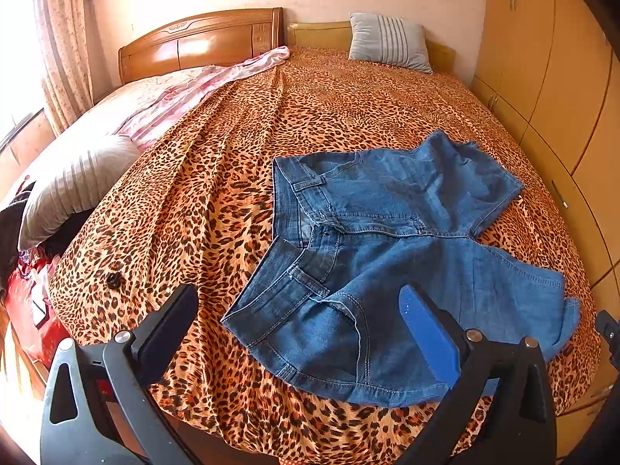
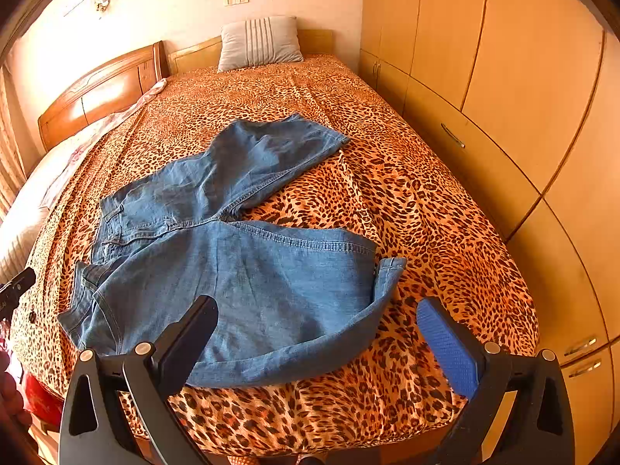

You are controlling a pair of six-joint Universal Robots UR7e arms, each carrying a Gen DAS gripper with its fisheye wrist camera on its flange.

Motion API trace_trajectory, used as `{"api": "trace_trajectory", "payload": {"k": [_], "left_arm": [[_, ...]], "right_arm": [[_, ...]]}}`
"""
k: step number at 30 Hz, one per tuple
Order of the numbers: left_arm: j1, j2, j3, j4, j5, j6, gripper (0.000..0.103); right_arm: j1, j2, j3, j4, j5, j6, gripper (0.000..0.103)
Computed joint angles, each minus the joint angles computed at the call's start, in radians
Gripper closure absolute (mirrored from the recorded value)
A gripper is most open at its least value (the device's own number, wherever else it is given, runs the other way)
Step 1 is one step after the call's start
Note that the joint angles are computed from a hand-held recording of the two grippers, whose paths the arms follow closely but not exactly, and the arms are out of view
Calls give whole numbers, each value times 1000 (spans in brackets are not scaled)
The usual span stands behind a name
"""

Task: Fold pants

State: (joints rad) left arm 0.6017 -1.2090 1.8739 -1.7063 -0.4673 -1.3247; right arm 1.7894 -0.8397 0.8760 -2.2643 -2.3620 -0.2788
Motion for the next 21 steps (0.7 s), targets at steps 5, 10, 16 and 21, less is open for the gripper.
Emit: {"api": "trace_trajectory", "payload": {"k": [5, 10, 16, 21], "left_arm": [[5, 7, -8, 4, -6, -2, 0], [10, 22, -24, 9, -12, 2, 0], [14, 39, -45, 36, -15, -12, 0], [15, 52, -68, 90, -25, -41, 0]], "right_arm": [[6, 16, -29, 6, -22, -8, 0], [8, 27, -50, 0, -31, -22, 0], [7, 40, -64, -25, -37, -65, 0], [9, 56, -89, -36, -45, -97, 0]]}}
